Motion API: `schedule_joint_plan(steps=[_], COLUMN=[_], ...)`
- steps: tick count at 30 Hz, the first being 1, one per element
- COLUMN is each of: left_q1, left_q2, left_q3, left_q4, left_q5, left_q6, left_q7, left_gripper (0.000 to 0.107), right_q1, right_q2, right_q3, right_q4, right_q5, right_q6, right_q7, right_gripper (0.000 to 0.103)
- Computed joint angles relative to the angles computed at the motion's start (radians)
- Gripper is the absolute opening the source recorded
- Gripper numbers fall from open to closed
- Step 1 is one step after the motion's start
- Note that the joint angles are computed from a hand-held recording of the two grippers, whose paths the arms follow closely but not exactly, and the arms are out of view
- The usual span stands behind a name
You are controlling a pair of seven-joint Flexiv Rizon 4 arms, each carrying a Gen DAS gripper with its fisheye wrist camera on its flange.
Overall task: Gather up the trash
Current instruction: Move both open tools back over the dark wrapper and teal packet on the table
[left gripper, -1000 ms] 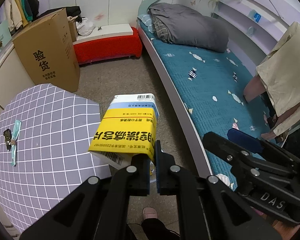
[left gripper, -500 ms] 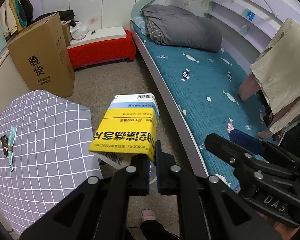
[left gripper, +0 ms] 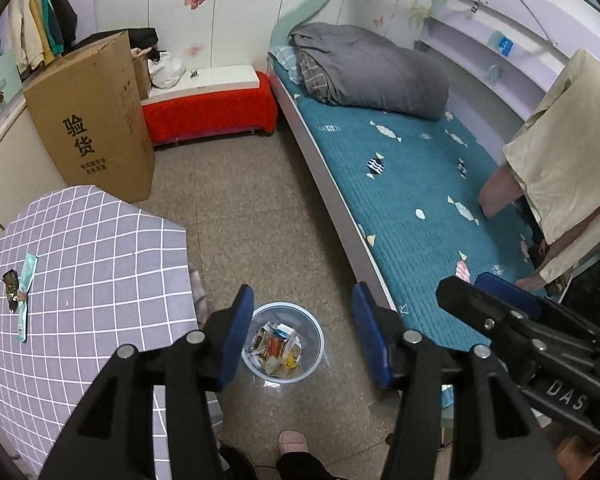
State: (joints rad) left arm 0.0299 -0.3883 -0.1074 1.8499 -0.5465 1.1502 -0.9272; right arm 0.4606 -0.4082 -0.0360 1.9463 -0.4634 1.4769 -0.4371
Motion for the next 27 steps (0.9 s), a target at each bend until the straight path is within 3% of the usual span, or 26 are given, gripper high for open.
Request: schedule_joint_plan(steps=[18,27], left_q1=[0.022,0.043], left_q2=[0.044,0.067], left_q3=[-0.008,0.010], left_q4=[0.054,0.064], left_q5=[-0.082,-0.124], left_q6=[0.056,0.079], left_q7=[0.029,0.030], left_gripper=[0.052,0.052], right_q1=[0.008,0.000], right_q2=[-0.007,-0.048], right_q3=[0.010,0.065], right_q4=[-0.031,-0.118], right_q5=[-0.005,0.023], right_q6=[0.001,-0.022], right_q7=[-0.047,-0.121], right_gripper=[0.063,0.064])
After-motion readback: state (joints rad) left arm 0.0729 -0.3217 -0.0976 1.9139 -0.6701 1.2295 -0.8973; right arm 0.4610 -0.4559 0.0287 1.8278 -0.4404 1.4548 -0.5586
